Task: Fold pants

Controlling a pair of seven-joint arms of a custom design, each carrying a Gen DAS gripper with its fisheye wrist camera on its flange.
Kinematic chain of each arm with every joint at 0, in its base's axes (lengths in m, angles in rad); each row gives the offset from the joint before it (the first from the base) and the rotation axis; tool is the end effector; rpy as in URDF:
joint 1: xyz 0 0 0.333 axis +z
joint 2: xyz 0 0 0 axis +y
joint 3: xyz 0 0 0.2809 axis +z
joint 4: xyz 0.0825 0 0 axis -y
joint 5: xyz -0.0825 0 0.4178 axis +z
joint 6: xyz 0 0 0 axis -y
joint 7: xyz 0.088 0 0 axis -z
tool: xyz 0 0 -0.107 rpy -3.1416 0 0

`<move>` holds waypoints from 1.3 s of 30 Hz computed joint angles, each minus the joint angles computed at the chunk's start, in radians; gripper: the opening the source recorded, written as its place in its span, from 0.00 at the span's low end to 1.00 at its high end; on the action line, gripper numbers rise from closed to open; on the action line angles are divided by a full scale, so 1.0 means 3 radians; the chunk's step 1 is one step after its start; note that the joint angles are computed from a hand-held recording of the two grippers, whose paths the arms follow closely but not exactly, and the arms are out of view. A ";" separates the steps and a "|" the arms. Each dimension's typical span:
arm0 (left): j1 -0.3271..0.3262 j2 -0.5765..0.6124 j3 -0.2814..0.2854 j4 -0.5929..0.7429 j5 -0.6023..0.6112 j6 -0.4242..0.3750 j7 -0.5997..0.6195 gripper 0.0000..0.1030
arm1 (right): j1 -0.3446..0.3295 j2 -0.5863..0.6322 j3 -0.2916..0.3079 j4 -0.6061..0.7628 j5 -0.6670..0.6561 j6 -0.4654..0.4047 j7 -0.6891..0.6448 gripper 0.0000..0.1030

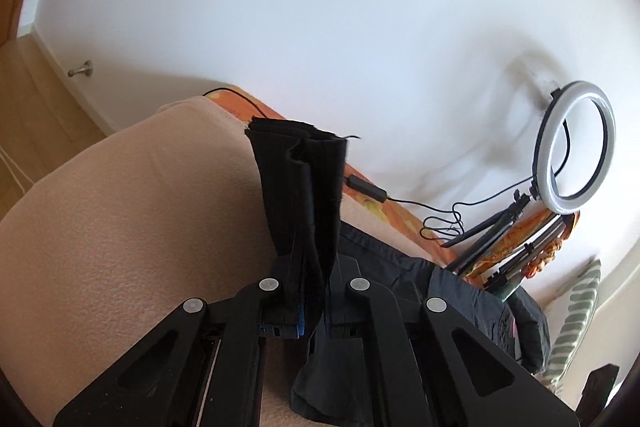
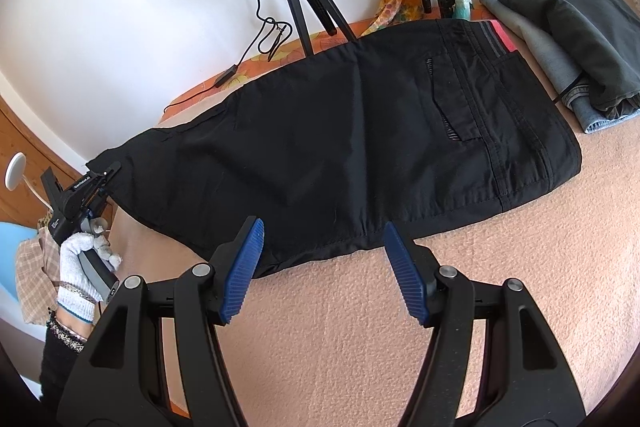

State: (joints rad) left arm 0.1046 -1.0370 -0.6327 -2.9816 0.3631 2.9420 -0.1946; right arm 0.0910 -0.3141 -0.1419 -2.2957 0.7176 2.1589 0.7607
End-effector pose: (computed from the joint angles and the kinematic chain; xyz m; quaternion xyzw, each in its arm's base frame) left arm 0.3372 -0.1677 0.4197 -0.8181 0.2753 -0.4400 0.2476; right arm 0.5179 -0.0016 0.4532 -0.7852 0.5193 0.0423 0.3348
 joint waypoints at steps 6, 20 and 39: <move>0.0177 0.0549 -0.0151 0.0494 0.0231 0.0136 0.0369 0.03 | -0.0019 0.0192 -0.0025 0.0179 0.0074 -0.0147 -0.0047 0.64; 0.0608 0.1729 -0.0668 0.1273 0.0579 0.0445 0.0634 0.03 | -0.0122 0.1251 0.0303 0.1338 0.0624 -0.1114 -0.0029 0.66; 0.0516 0.2204 -0.0673 0.1666 0.0878 0.0298 0.0805 0.11 | 0.0018 0.1878 0.0737 0.1839 0.0576 -0.0992 0.0702 0.12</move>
